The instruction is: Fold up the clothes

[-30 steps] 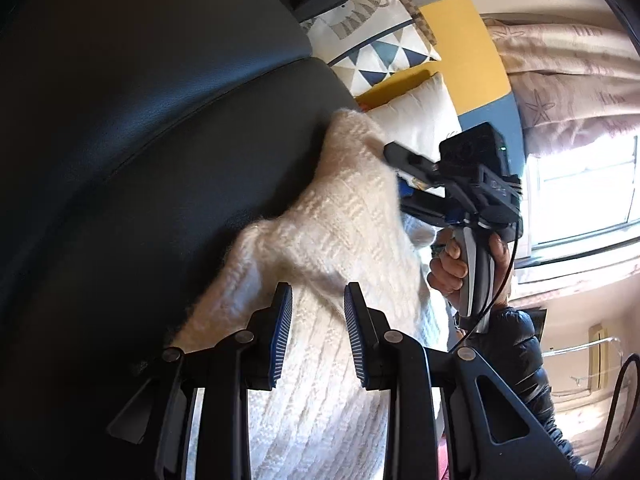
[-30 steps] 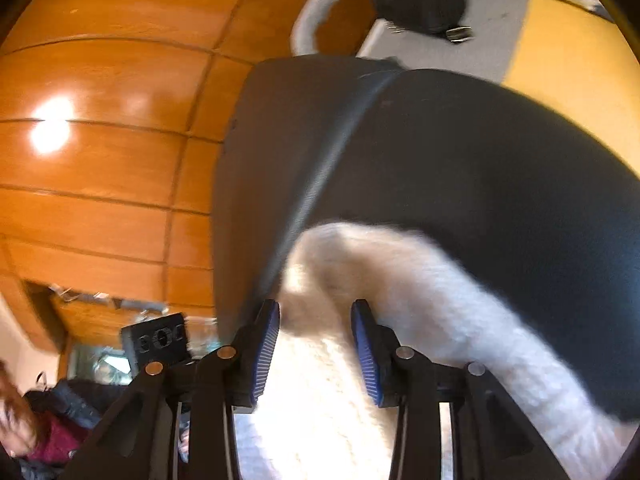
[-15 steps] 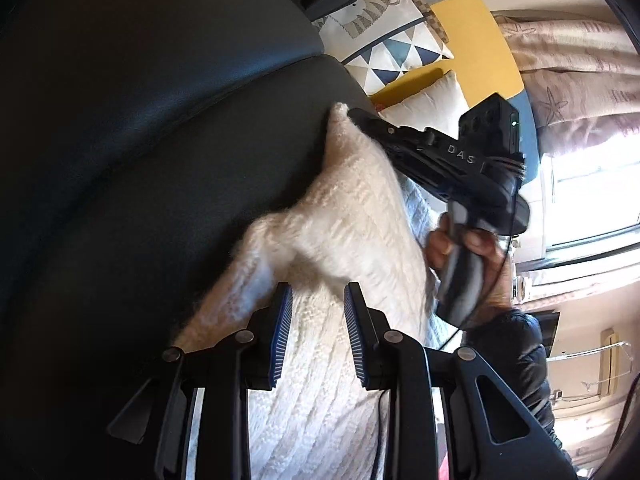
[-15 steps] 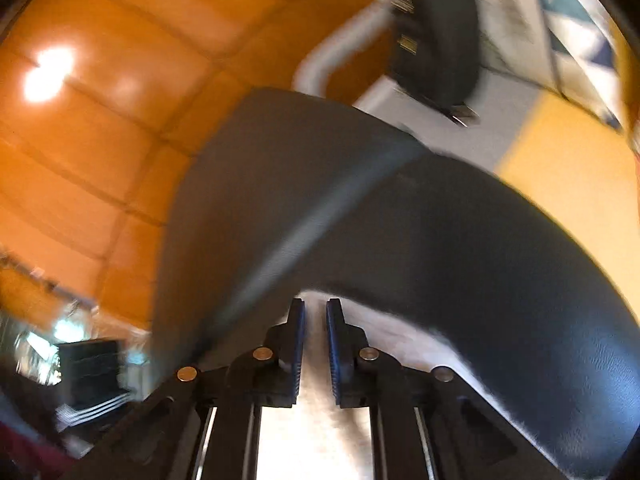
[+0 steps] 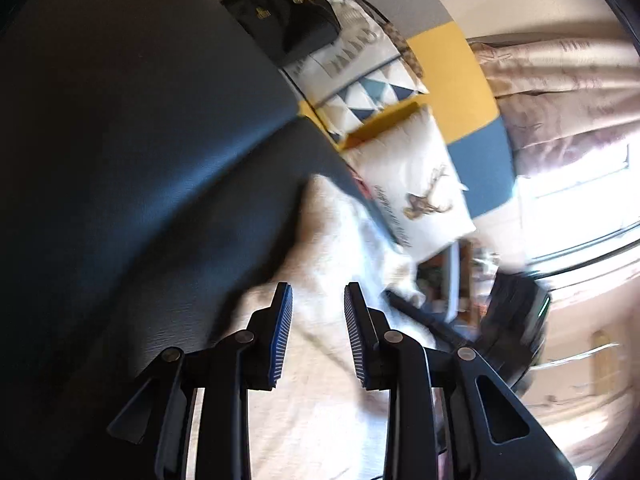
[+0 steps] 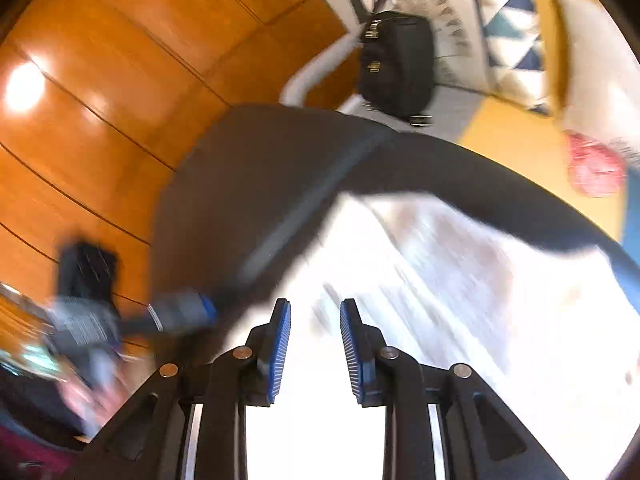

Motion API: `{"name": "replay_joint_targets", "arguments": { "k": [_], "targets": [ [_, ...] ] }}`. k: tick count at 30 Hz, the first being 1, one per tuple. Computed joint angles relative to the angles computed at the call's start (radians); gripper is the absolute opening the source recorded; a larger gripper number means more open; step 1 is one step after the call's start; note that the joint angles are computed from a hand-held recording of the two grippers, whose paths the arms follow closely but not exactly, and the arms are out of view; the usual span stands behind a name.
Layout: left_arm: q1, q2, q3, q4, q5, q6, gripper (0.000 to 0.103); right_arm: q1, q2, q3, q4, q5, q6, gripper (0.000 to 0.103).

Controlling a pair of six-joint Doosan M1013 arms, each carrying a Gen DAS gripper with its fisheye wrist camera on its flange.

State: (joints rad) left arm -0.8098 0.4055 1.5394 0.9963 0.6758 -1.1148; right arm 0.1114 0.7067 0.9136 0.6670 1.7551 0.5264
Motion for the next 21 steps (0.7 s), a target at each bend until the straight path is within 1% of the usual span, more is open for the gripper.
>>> {"name": "replay_joint_targets", "arguments": {
  "k": [1, 2, 3, 5, 6, 7, 8, 9, 10, 11, 12, 13, 14, 15, 17, 18, 20, 21],
  "targets": [
    [0.009, -0.001, 0.004, 0.033, -0.028, -0.047, 0.029, -0.008, -0.028, 0.051, -0.016, -0.047, -0.014, 0.025],
    [0.020, 0.000, 0.002, 0.073, -0.058, -0.063, 0.029, -0.015, -0.055, 0.101, -0.031, -0.097, -0.028, 0.025],
    [0.042, 0.012, -0.013, 0.063, -0.096, -0.027, 0.029, -0.018, -0.084, 0.155, -0.047, -0.166, -0.051, 0.025],
    [0.073, 0.037, -0.051, -0.062, -0.154, 0.126, 0.029, -0.016, -0.139, 0.260, -0.092, -0.312, -0.092, 0.025],
    [0.086, 0.049, -0.068, -0.135, -0.178, 0.214, 0.029, -0.013, -0.156, 0.300, -0.086, -0.356, -0.106, 0.026],
    [0.097, 0.065, -0.088, -0.229, -0.175, 0.317, 0.029, -0.019, -0.171, 0.332, -0.053, -0.394, -0.114, 0.029],
    [0.106, 0.081, -0.109, -0.322, -0.161, 0.419, 0.029, -0.024, -0.185, 0.364, -0.019, -0.431, -0.123, 0.035],
    [0.111, 0.095, -0.133, -0.414, -0.095, 0.518, 0.029, -0.029, -0.199, 0.396, 0.014, -0.467, -0.135, 0.038],
    [0.112, 0.111, -0.154, -0.462, -0.030, 0.574, 0.029, -0.031, -0.213, 0.425, 0.042, -0.500, -0.154, 0.043],
    [0.110, 0.110, -0.148, -0.457, -0.016, 0.579, 0.025, -0.034, -0.220, 0.445, 0.071, -0.512, -0.169, 0.051],
    [0.107, 0.110, -0.142, -0.440, -0.002, 0.572, 0.018, -0.041, -0.217, 0.455, 0.105, -0.500, -0.184, 0.055],
    [0.103, 0.110, -0.144, -0.446, 0.025, 0.600, 0.007, -0.051, -0.211, 0.457, 0.142, -0.476, -0.202, 0.058],
    [0.099, 0.111, -0.147, -0.451, 0.051, 0.625, 0.005, -0.062, -0.199, 0.452, 0.173, -0.449, -0.208, 0.058],
    [0.096, 0.107, -0.143, -0.444, 0.050, 0.633, 0.005, -0.079, -0.185, 0.438, 0.199, -0.404, -0.194, 0.058],
    [0.090, 0.099, -0.140, -0.432, 0.056, 0.638, 0.005, -0.091, -0.153, 0.390, 0.215, -0.317, -0.131, 0.058],
    [0.085, 0.085, -0.121, -0.395, 0.032, 0.601, 0.005, -0.097, -0.139, 0.361, 0.216, -0.273, -0.095, 0.058],
    [0.073, 0.057, -0.083, -0.312, -0.013, 0.519, 0.007, -0.125, -0.135, 0.331, 0.249, -0.217, -0.011, 0.059],
    [0.069, 0.043, -0.060, -0.267, -0.041, 0.461, 0.008, -0.141, -0.125, 0.313, 0.272, -0.168, 0.039, 0.060]
  ]
}}
